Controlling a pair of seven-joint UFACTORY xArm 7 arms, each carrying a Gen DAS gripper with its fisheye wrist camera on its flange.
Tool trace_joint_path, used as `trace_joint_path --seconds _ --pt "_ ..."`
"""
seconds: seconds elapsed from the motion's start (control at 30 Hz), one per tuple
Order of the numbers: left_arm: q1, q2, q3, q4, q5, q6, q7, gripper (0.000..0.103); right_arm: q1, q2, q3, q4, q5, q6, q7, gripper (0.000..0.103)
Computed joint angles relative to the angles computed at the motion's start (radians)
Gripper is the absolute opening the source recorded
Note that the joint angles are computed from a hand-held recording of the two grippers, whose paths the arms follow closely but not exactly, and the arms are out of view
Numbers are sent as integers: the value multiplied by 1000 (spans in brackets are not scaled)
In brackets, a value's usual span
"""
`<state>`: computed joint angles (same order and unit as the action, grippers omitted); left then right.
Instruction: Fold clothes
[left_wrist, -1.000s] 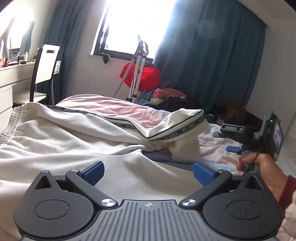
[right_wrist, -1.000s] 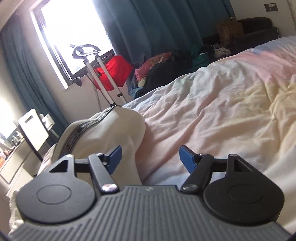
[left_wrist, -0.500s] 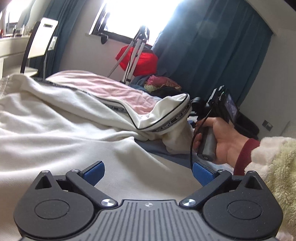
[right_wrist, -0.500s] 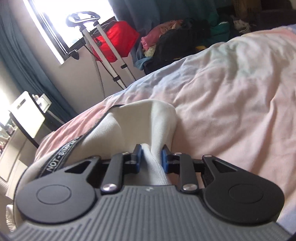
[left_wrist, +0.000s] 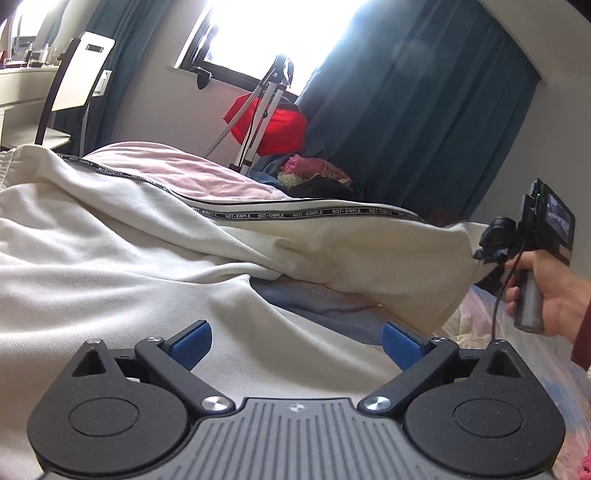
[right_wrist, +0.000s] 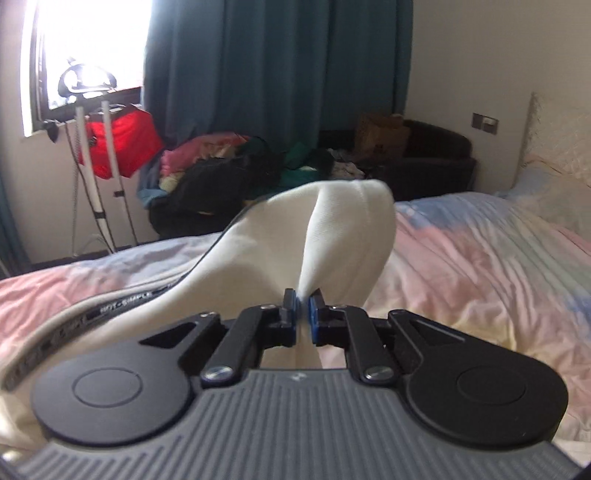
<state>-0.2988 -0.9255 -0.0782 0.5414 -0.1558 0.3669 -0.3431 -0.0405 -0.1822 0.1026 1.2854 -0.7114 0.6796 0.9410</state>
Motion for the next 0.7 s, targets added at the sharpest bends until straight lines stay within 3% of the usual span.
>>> trace_joint_path --seconds 0.1,0.13,0.17,0.23,0.3,0.37,0.5,0.6,0.7 --pt "10 -9 -8 0 14 11 4 100 -14 -54 -32 -63 104 12 11 25" --pt "11 -15 -8 0 15 17 4 100 -24 -77 -34 -93 114 -2 25 43" --pt "13 -20 -10 -1 16 22 2 100 -33 -105 -39 -136 125 -44 37 68" --pt "16 -28 -14 -1 20 31 -1 100 -65 -169 -39 -230 125 -146 74 88" --pt "19 -33 -21 0 25 36 -2 100 -55 -222 -63 -319 188 -249 83 86" --pt "21 -31 -27 0 29 37 -4 100 3 -261 -112 -407 345 -356 30 87" --pt "29 -9 -40 4 41 35 -11 100 296 -270 -304 -512 728 -431 -168 87" --pt "30 9 -41 2 46 38 -14 100 455 -189 -405 -533 957 -516 -235 87" --pt "31 7 -38 -7 44 44 -21 100 476 -64 -394 -540 1090 -696 -198 89"
